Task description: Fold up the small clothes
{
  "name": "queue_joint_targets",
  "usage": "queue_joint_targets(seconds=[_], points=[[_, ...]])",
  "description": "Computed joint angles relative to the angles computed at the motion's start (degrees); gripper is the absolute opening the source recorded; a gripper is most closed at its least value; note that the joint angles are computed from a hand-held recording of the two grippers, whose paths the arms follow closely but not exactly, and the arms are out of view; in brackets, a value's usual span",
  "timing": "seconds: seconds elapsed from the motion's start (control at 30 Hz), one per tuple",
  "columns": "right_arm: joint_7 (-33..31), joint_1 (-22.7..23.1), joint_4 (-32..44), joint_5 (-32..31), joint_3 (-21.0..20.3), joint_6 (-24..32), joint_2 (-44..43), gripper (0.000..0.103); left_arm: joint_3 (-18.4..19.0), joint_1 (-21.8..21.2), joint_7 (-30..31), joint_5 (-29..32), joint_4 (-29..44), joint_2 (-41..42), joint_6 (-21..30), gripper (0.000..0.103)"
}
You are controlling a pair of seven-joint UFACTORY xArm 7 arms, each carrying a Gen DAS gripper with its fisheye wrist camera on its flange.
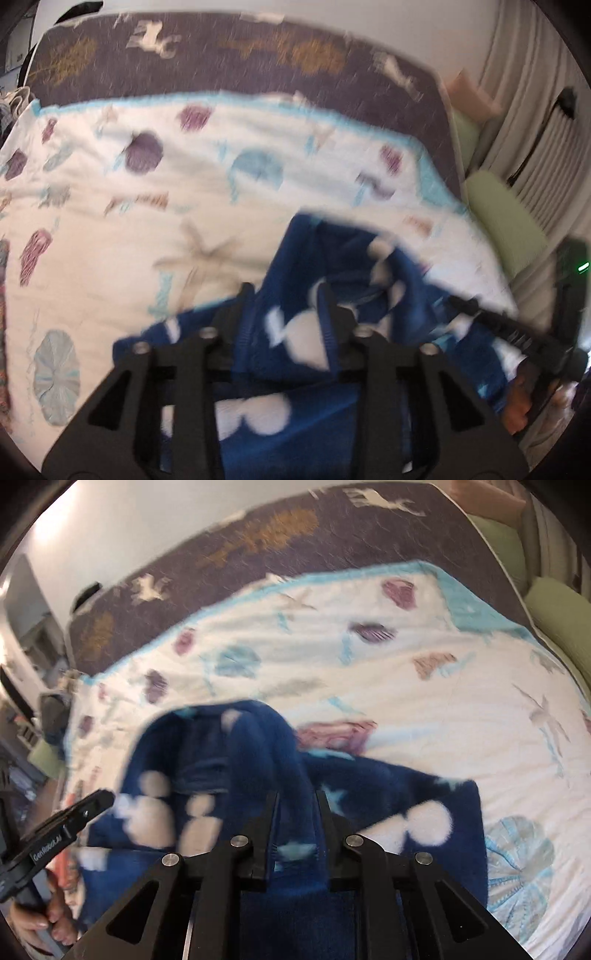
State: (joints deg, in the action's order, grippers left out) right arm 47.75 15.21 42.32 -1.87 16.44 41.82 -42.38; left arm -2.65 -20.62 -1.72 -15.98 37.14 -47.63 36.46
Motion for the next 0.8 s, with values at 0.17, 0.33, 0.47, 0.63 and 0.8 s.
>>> queue_joint_targets(seconds=[0.17, 0.33, 0.47, 0.63, 0.8], points=[[0.55, 1.31, 0.54, 4.02, -1.37, -1.50, 6.87, 0.016, 0.49, -1.45, 0.05, -0.20, 2.77, 10.92, 1.54, 0.038], [2.99, -0.69, -2.99, -1.02, 1.15, -7.18, 7.99, 0.014, 2.03, -0.72, 2.35, -4.67, -0.98, 13.26, -2.49, 0.048], [5.35, -1.41, -1.13, -5.23, 3.19, -4.49, 7.52, 0.015, 0.25, 0.17, 1.27, -3.21, -1.08, 8.74, -1.36, 0.045], [5.21, 0.76, 1.15, -5.53, 2.93, -0.11, -3.23, 0.016, 3.02, -0.57, 3.39, -4.31, -2.27, -7.46, 2.42, 0.054], [0.52, 2.88, 7.78, -5.41, 6.47, 15.15, -17.45, 0.023, 4.31, 3.34, 6.97, 2.74, -3.44, -28.27, 16.59, 0.078]])
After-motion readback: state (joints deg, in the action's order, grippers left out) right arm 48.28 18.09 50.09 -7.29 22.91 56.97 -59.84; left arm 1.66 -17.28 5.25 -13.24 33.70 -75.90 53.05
